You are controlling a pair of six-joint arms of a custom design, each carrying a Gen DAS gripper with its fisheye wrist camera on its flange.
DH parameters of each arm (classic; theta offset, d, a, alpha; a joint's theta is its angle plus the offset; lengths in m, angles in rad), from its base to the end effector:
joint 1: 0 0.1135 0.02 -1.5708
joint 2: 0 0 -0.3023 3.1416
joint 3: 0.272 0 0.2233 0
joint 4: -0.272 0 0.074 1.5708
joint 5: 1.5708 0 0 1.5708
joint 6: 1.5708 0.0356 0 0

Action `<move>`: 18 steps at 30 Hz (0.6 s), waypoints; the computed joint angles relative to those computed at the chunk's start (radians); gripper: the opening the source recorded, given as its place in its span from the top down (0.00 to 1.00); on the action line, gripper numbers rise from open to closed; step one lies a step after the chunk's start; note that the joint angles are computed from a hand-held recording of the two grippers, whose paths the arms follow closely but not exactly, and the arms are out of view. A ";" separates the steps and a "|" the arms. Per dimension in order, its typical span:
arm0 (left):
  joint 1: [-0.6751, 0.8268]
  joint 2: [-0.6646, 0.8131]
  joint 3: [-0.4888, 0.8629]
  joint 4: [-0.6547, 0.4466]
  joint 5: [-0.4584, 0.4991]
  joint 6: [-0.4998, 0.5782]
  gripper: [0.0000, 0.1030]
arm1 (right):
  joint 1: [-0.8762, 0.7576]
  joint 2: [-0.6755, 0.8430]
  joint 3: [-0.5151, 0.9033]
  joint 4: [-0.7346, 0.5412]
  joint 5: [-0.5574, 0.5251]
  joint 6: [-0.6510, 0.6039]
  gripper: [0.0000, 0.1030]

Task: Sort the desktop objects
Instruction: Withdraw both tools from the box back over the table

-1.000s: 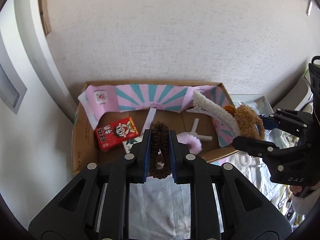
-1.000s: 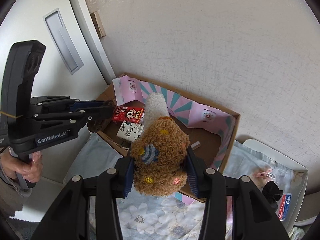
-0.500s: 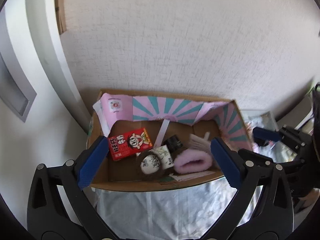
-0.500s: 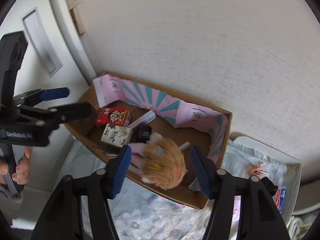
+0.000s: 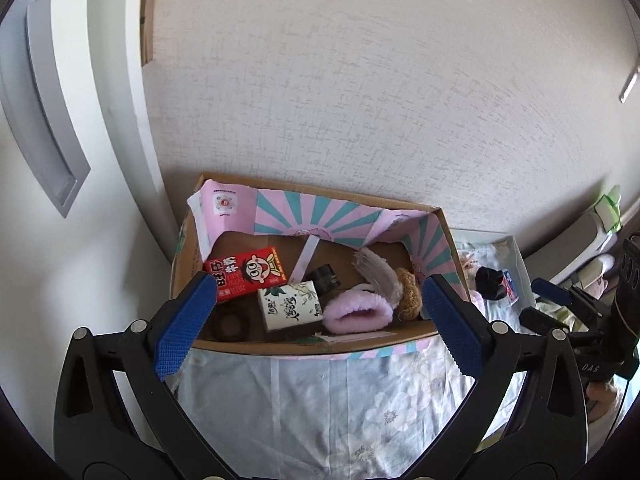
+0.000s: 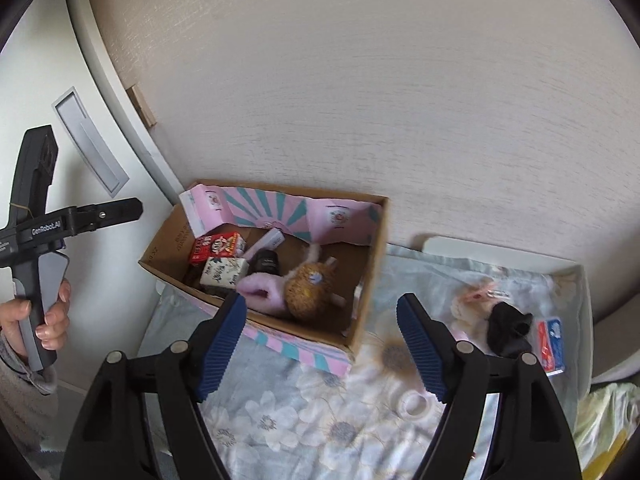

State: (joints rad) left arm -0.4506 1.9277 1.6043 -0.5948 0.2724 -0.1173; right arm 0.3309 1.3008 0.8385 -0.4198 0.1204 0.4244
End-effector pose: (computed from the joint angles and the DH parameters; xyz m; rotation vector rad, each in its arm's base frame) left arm 0.3688 -0.1891 0.2992 0.5355 2.4760 -0.5728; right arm 0.2171 0.0701 0.2782 0.1676 2.4474 0.1869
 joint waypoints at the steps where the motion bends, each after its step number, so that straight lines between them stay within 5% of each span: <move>1: -0.011 -0.010 -0.007 0.002 -0.008 0.004 0.01 | -0.005 -0.023 -0.012 -0.008 0.004 0.002 0.28; 10: -0.119 -0.057 -0.026 0.003 0.005 0.014 0.01 | -0.106 -0.222 -0.093 -0.110 -0.004 -0.003 0.28; 18: -0.277 -0.061 -0.016 -0.001 -0.083 0.029 0.01 | -0.231 -0.368 -0.126 -0.244 0.000 -0.103 0.28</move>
State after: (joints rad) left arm -0.7280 1.8664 1.5885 -0.5954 0.1889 -0.0886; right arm 0.1000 0.9326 0.7120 -0.6638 0.1205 0.3217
